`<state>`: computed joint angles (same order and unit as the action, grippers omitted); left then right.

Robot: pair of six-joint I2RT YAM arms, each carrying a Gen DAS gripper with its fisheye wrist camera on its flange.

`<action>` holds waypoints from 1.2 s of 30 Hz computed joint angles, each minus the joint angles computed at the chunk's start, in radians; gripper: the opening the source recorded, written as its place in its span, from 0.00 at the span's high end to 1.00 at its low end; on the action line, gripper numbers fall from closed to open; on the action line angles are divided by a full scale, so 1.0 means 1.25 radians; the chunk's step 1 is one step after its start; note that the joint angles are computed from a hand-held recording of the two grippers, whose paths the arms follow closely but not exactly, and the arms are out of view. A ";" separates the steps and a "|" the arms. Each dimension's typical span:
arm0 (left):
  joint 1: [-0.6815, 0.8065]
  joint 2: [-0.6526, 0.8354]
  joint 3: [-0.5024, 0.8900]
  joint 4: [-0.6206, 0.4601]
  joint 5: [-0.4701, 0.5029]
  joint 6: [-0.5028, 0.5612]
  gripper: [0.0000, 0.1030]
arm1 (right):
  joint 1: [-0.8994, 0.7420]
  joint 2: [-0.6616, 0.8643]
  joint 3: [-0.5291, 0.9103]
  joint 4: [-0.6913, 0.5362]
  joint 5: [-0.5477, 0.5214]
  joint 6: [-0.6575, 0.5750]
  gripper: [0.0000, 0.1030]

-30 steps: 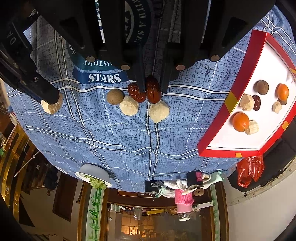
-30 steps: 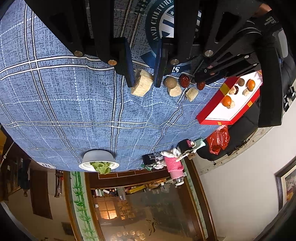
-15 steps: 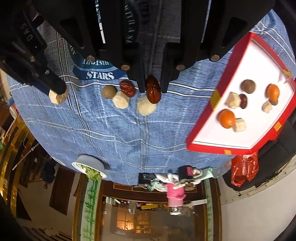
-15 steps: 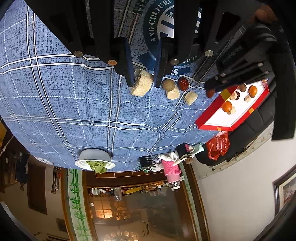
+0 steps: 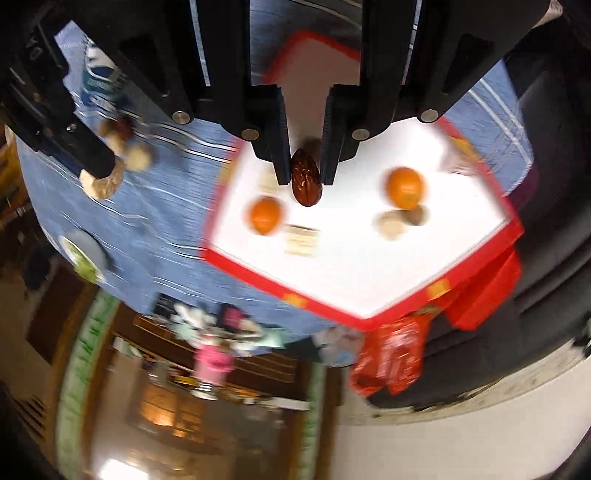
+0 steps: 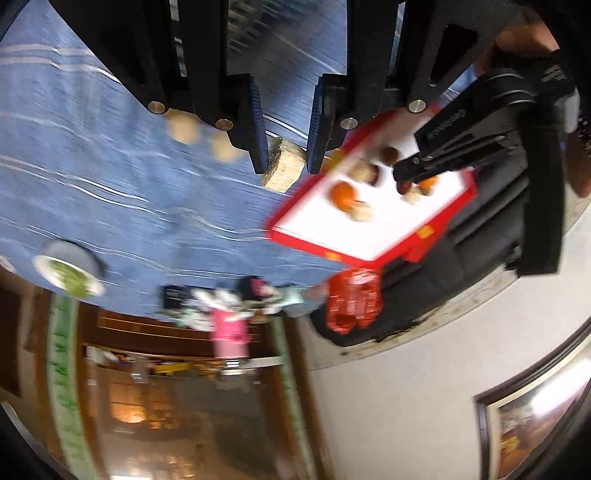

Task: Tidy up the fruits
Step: 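Carry the red date toward the white box with the left tool while the right tool carries its cake piece, then open both tools over the white box to drop the date and cake piece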

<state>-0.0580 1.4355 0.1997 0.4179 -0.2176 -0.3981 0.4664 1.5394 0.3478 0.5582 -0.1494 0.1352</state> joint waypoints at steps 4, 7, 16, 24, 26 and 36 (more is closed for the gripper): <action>0.104 0.097 0.034 0.036 0.047 0.047 0.87 | 0.097 0.119 0.131 -0.024 -0.006 0.025 0.79; 0.138 0.152 0.063 0.050 0.064 0.056 0.87 | 0.152 0.208 0.232 -0.055 0.011 0.025 0.79; 0.202 0.124 0.046 0.062 0.130 0.111 0.86 | 0.163 0.363 0.414 -0.121 -0.020 0.021 0.79; 0.180 0.102 0.055 0.039 0.045 0.087 0.51 | 0.142 0.407 0.466 -0.162 -0.054 0.039 0.72; 0.194 0.092 0.046 0.046 0.059 0.071 0.30 | 0.122 0.392 0.440 -0.147 -0.066 0.049 0.64; -0.075 -0.081 -0.045 0.063 -0.072 0.022 0.28 | -0.043 0.102 0.068 0.001 -0.127 -0.043 0.45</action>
